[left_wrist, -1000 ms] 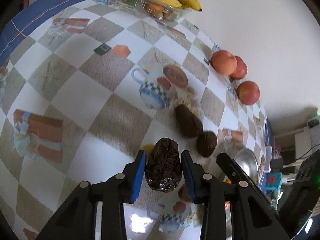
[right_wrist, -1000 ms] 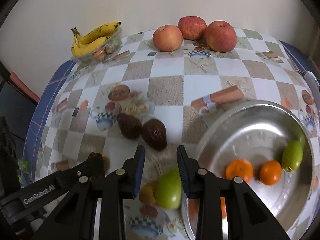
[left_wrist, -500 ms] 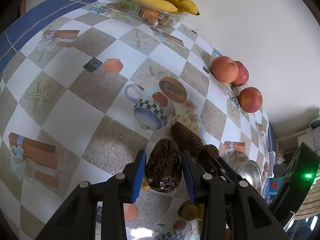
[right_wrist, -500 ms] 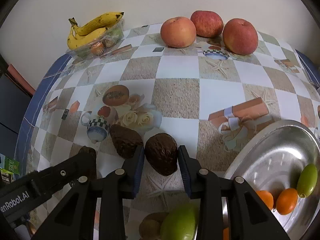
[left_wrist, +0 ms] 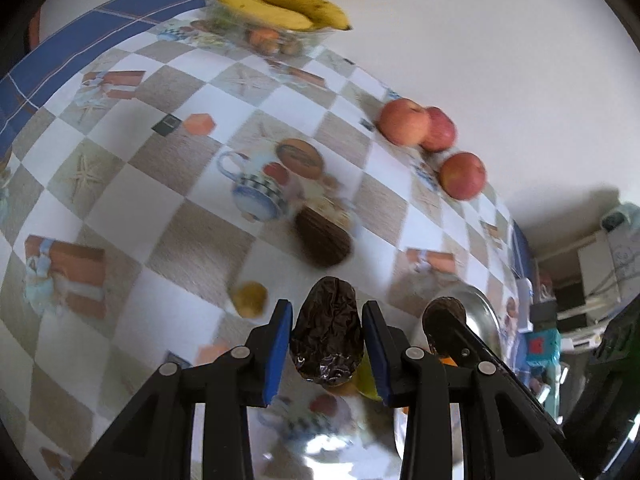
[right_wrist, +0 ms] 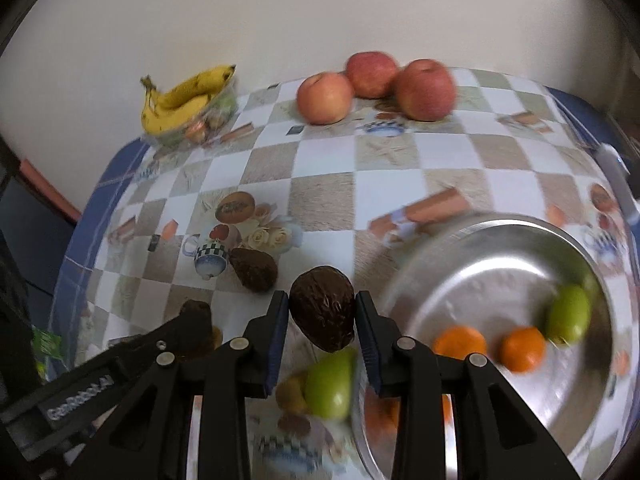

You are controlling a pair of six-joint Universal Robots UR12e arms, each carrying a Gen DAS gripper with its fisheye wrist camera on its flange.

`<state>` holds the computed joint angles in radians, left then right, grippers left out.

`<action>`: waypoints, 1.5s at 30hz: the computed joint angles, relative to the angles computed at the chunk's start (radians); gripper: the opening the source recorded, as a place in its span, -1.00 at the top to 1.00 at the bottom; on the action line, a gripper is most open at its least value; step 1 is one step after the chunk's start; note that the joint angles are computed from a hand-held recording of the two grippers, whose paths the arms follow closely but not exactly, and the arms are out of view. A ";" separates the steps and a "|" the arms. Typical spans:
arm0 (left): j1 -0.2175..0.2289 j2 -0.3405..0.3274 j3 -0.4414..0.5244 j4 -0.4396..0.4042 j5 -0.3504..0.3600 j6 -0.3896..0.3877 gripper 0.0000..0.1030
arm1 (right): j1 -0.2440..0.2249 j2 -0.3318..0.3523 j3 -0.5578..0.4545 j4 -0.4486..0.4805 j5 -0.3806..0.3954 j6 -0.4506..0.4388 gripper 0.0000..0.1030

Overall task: Organize fruits
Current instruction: 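Grasp the brown round fruit with the right gripper while both carry fruits over the bowl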

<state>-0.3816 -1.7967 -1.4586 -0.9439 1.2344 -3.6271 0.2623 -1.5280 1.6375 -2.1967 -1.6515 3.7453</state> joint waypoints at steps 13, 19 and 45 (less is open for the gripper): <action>-0.089 0.013 0.010 -0.016 -0.027 0.161 0.25 | -0.032 -0.144 0.097 0.175 -0.072 0.193 0.31; -0.137 -0.029 0.063 -0.111 -0.059 0.293 0.25 | -0.073 -0.187 0.130 0.250 -0.116 0.293 0.31; -0.179 -0.084 0.115 -0.280 -0.022 0.462 0.17 | -0.113 -0.195 0.168 0.277 -0.014 0.306 0.28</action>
